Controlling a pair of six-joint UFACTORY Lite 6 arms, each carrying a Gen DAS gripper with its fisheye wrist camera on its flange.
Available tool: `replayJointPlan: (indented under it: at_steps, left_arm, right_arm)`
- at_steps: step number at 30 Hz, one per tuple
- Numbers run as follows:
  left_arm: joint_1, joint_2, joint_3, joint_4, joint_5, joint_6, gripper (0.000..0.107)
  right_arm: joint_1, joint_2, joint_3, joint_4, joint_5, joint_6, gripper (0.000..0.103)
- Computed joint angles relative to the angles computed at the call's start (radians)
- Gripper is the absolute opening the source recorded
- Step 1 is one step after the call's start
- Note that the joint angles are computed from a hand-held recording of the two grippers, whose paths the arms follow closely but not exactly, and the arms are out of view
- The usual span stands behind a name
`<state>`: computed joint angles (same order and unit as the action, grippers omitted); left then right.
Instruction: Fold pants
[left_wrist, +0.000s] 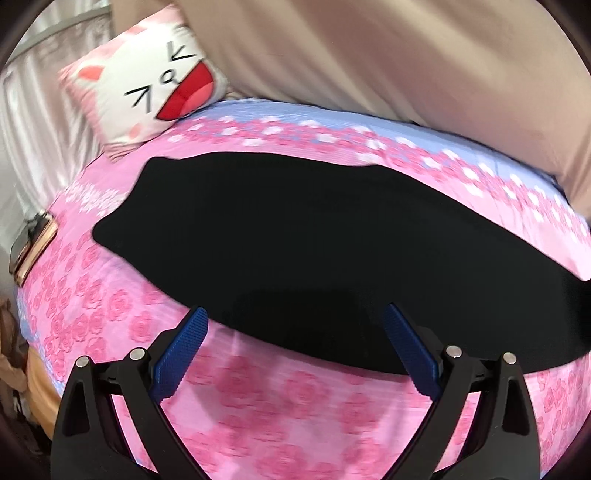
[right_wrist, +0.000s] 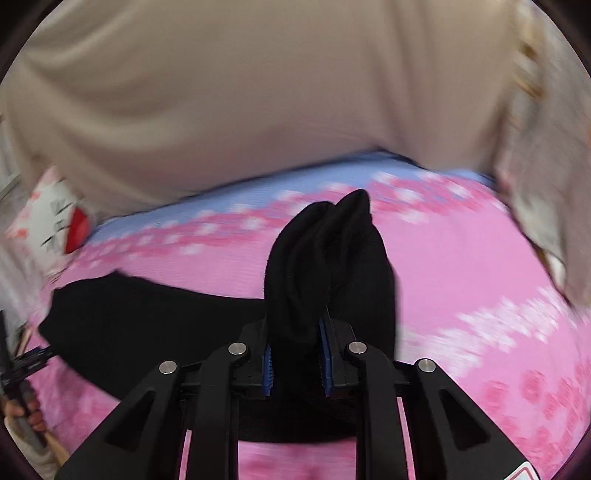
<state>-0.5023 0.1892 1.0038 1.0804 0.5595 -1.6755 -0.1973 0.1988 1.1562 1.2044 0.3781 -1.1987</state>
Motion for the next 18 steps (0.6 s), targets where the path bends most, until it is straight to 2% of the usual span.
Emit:
replayJointPlan:
  at_steps: [2,6,10,13,15,16,18]
  left_arm:
    - [0.053,-0.060,-0.070,0.032,-0.042,-0.018,0.094]
    - [0.160,-0.160,-0.183,0.070,-0.117,-0.009,0.094]
    - [0.282,-0.244,-0.274,0.104,-0.172,0.023,0.094]
    - [0.422,-0.288,-0.330,0.142,-0.256,0.044,0.094]
    - [0.521,-0.285,-0.339,0.113,-0.324,0.109,0.094]
    - [0.558,-0.292,-0.347,0.094,-0.351,0.143,0.094]
    - [0.667,-0.294,-0.358,-0.020,-0.436,0.287,0.094]
  right_arm:
    - [0.146,0.007,0.060,-0.078,-0.023,0.121,0.018]
    - [0.436,0.215,0.352,-0.333,-0.030,0.457,0.018]
    - [0.645,0.547,0.729,-0.674,0.050,0.826,0.019]
    - [0.758,0.841,1.021,-0.892,0.099,1.044,0.032]
    - [0.817,0.899,1.063,-1.082,0.099,1.193,0.046]
    - [0.842,0.866,1.021,-1.141,0.087,1.241,0.050]
    - [0.855,0.710,0.832,-1.151,0.025,1.272,0.056]
